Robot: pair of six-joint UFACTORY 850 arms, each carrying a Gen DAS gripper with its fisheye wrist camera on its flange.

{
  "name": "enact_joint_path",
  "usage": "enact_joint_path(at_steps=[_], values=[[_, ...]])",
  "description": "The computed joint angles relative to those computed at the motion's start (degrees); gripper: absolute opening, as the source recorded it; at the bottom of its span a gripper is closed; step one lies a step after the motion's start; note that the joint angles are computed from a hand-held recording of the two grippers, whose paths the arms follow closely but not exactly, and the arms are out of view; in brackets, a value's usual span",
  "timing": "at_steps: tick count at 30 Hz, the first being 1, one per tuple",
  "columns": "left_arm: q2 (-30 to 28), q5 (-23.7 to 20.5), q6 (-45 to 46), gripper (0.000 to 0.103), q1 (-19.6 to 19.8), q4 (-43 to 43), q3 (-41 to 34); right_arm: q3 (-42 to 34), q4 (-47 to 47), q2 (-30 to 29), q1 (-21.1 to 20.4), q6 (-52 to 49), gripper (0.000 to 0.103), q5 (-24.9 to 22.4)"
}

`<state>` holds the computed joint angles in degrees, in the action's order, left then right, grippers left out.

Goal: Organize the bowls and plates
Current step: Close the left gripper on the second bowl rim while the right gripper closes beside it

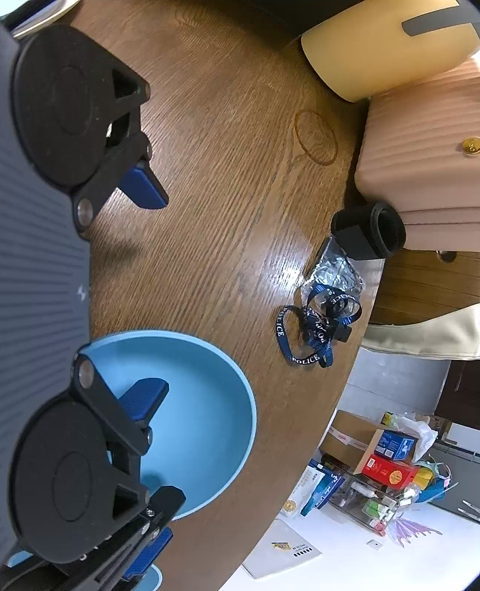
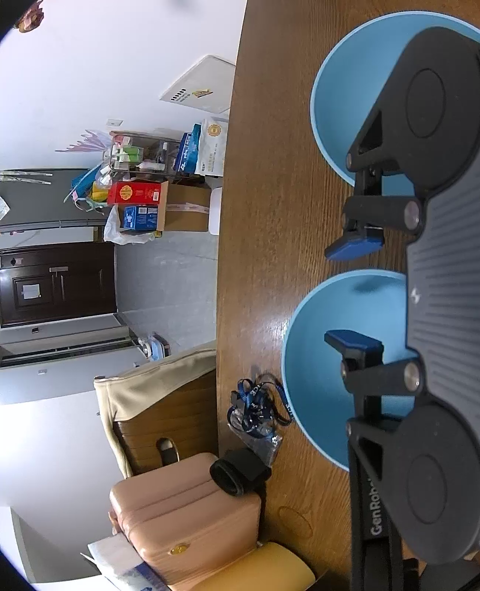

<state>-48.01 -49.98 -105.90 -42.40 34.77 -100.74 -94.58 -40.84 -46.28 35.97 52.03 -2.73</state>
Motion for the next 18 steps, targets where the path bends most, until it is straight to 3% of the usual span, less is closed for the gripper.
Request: enact_joint_path(at_steps=[7,11,18], values=[[-0.41,1.29,1.56,0.076,0.45,-1.92,-0.02,-1.66,24.03,-1.26,-0.27,-24.28,0.028,-1.40],[-0.25,2.42,1.80,0.061,0.58,-2.12,0.51,-2.71,31.60,-2.10,-0.40,-31.75,0.024,-2.60],[0.20,5.45,2.70,0.035,0.90,-2.71,1.69,-3.26,27.32,-2.73,-0.25,-27.46,0.016,-2.94]])
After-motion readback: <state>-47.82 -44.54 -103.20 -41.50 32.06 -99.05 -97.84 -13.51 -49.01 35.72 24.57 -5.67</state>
